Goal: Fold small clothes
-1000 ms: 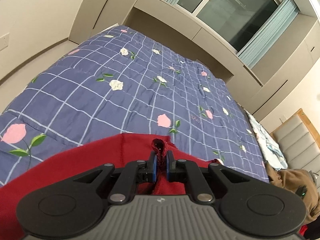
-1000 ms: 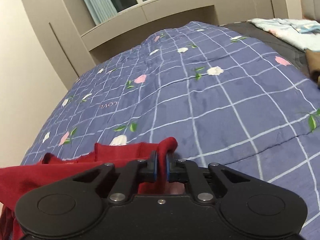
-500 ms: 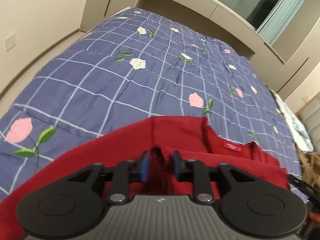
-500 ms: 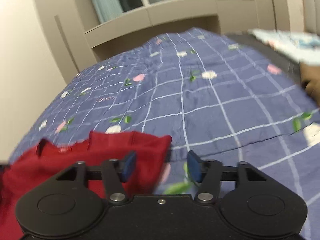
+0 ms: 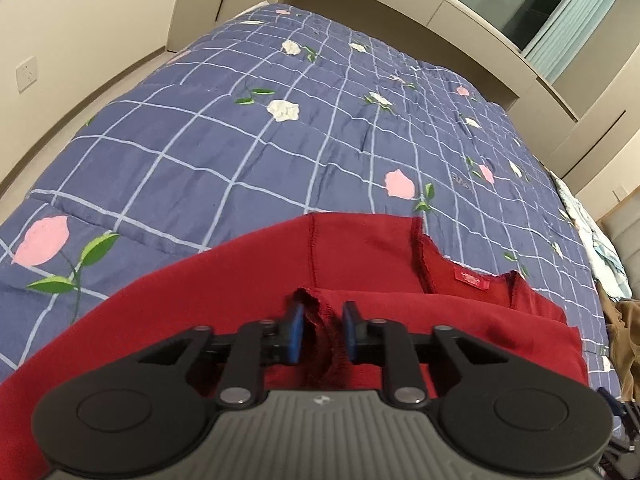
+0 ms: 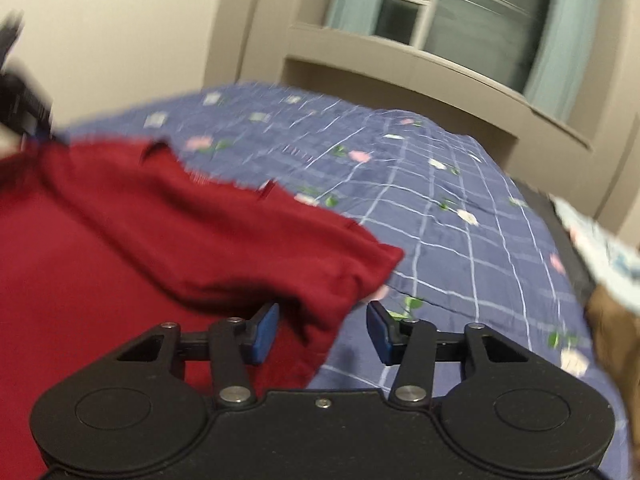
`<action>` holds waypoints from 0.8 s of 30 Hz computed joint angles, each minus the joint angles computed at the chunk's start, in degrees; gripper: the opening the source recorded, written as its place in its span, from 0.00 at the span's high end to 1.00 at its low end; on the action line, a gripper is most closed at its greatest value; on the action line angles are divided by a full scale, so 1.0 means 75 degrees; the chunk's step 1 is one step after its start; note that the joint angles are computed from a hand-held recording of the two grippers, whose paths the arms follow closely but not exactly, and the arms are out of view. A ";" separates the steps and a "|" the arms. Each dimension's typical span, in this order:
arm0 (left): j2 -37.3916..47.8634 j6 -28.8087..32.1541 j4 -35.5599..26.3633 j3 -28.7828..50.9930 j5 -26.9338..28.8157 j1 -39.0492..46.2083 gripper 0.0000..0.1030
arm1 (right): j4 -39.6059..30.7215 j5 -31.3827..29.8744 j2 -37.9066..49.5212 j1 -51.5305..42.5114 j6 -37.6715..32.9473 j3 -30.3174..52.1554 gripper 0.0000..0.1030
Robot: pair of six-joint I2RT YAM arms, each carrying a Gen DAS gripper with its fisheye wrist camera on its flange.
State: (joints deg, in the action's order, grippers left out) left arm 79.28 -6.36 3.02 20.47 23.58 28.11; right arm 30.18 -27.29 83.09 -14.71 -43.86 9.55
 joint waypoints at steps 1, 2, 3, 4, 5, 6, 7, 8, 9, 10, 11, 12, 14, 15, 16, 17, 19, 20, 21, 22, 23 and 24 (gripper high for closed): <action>-0.0053 0.0036 -0.0041 0.0005 -0.0034 -0.0049 0.88 | 0.0314 0.0369 0.0115 0.0273 -0.0114 -0.0100 0.72; -0.0094 0.0045 -0.0065 0.0010 -0.0090 -0.0120 0.93 | 0.0407 0.0560 0.0185 0.0411 -0.0198 -0.0117 0.95; -0.0153 0.0073 -0.0137 0.0027 -0.0119 -0.0176 0.97 | 0.0571 0.0624 0.0207 0.0422 -0.0147 -0.0180 0.95; -0.0252 0.0073 -0.0205 0.0023 -0.0174 -0.0240 0.97 | 0.0539 0.0516 0.0115 0.0306 -0.0091 -0.0204 0.96; -0.0368 0.0067 -0.0255 0.0005 -0.0334 -0.0339 0.98 | 0.0444 0.0393 0.0003 0.0139 -0.0066 -0.0210 0.96; -0.0461 0.0081 -0.0295 -0.0010 -0.0516 -0.0447 0.98 | 0.0469 0.0299 -0.0022 -0.0030 -0.0091 -0.0254 0.96; -0.0508 0.0101 -0.0323 -0.0019 -0.0714 -0.0556 0.98 | 0.0406 0.0234 -0.0041 -0.0181 -0.0175 -0.0268 0.96; -0.0485 0.0116 -0.0332 -0.0009 -0.0864 -0.0619 0.98 | 0.0347 0.0210 0.0066 -0.0284 -0.0290 -0.0240 0.96; -0.0361 0.0123 -0.0282 0.0012 -0.1023 -0.0700 0.98 | 0.0377 0.0202 0.0232 -0.0354 -0.0398 -0.0241 0.96; -0.0145 0.0110 -0.0218 0.0049 -0.1170 -0.0772 0.98 | 0.0580 0.0280 0.0492 -0.0337 -0.0442 -0.0256 0.96; 0.0100 0.0047 -0.0129 0.0083 -0.1257 -0.0816 0.98 | 0.0876 0.0351 0.0754 -0.0291 -0.0471 -0.0290 0.96; 0.0255 0.0031 0.0010 0.0055 -0.1255 -0.0797 0.98 | 0.1097 0.0381 0.0883 -0.0272 -0.0486 -0.0351 0.96; 0.0454 0.0008 0.0379 -0.0076 -0.1126 -0.0706 0.97 | 0.0862 0.0392 0.0776 -0.0246 -0.0396 -0.0284 0.93; 0.0493 0.0047 0.0378 -0.0083 -0.1021 -0.0636 0.95 | 0.0594 0.0398 0.0518 -0.0245 -0.0338 -0.0289 0.92; 0.0451 0.0105 0.0309 -0.0096 -0.0888 -0.0528 0.94 | 0.0337 0.0301 0.0230 -0.0308 -0.0293 -0.0296 0.86; 0.0335 0.0148 0.0245 -0.0134 -0.0773 -0.0435 0.89 | 0.0002 0.0091 -0.0085 -0.0436 -0.0321 -0.0296 0.75; -0.0078 0.0274 0.0079 -0.0252 -0.0604 -0.0278 0.74 | -0.0551 -0.0227 -0.0626 -0.0728 -0.0351 -0.0328 0.55; -0.0328 0.0260 -0.0030 -0.0304 -0.0611 -0.0250 0.59 | -0.0754 -0.0390 -0.0866 -0.0905 -0.0353 -0.0372 0.47; -0.0695 0.0196 -0.0261 -0.0351 -0.0660 -0.0212 0.40 | -0.1127 -0.0598 -0.1182 -0.1111 -0.0385 -0.0383 0.45; -0.1193 0.0108 -0.0549 -0.0432 -0.0683 -0.0143 0.32 | -0.1603 -0.0778 -0.1586 -0.1290 -0.0399 -0.0396 0.38; -0.1674 0.0060 -0.0790 -0.0514 -0.0638 -0.0038 0.22 | -0.2019 -0.0932 -0.2006 -0.1432 -0.0381 -0.0430 0.24; -0.2347 0.0048 -0.1152 -0.0618 -0.0538 0.0126 0.17 | -0.2509 -0.1172 -0.2553 -0.1638 -0.0394 -0.0492 0.18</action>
State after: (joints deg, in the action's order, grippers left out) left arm 61.68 -6.00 -5.62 15.84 19.55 29.05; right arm 11.36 -36.08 63.94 -26.99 -46.81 5.86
